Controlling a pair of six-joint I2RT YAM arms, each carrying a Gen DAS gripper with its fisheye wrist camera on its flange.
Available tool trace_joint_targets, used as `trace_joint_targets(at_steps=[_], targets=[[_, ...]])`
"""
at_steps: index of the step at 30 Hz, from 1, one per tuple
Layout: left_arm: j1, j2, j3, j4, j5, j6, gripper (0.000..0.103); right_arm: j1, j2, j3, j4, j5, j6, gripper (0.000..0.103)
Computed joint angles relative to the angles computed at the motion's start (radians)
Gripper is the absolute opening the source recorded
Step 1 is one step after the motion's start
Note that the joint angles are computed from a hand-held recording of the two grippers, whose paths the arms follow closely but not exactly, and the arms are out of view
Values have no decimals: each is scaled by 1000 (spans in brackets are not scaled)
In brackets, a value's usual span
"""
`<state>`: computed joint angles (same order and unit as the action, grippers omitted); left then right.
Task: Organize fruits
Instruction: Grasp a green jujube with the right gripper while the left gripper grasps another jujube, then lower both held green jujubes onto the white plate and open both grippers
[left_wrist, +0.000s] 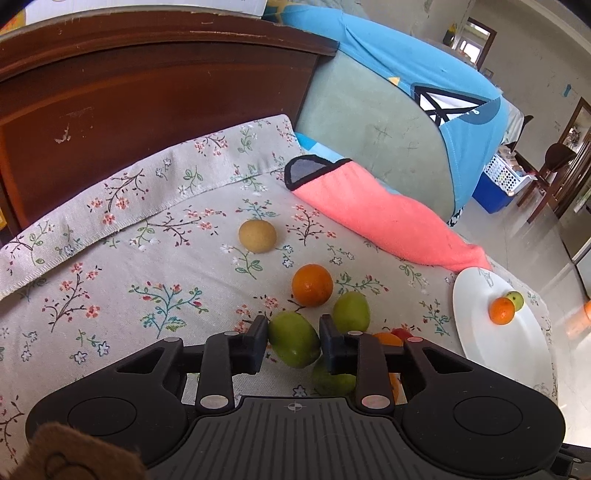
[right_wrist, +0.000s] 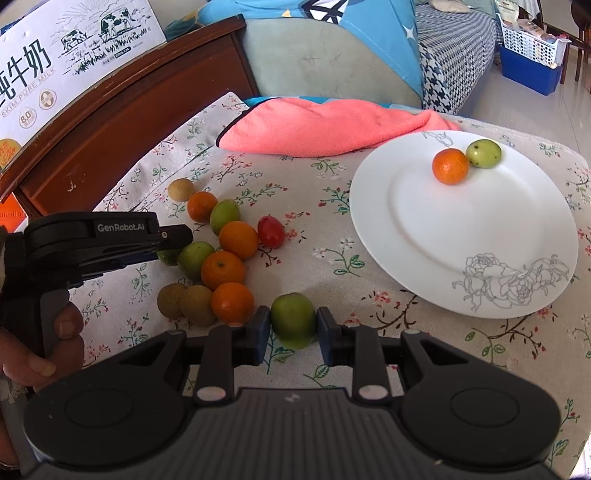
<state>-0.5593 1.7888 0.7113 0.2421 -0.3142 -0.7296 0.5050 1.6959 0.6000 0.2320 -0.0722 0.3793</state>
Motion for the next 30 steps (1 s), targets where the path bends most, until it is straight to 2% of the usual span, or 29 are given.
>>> trace_joint_targets(at_steps=[13,20,30], targets=[[-49,-67,17,-7,-4,24,28,-79,-101,-35,10,-51,50,27],[-74,-54,80,-38,64,69,28,-186,-186,-19,-66,-96,51,27],[-125,51,205,-34,120,191,28,-347,-124,69,-137,-186,9,27]])
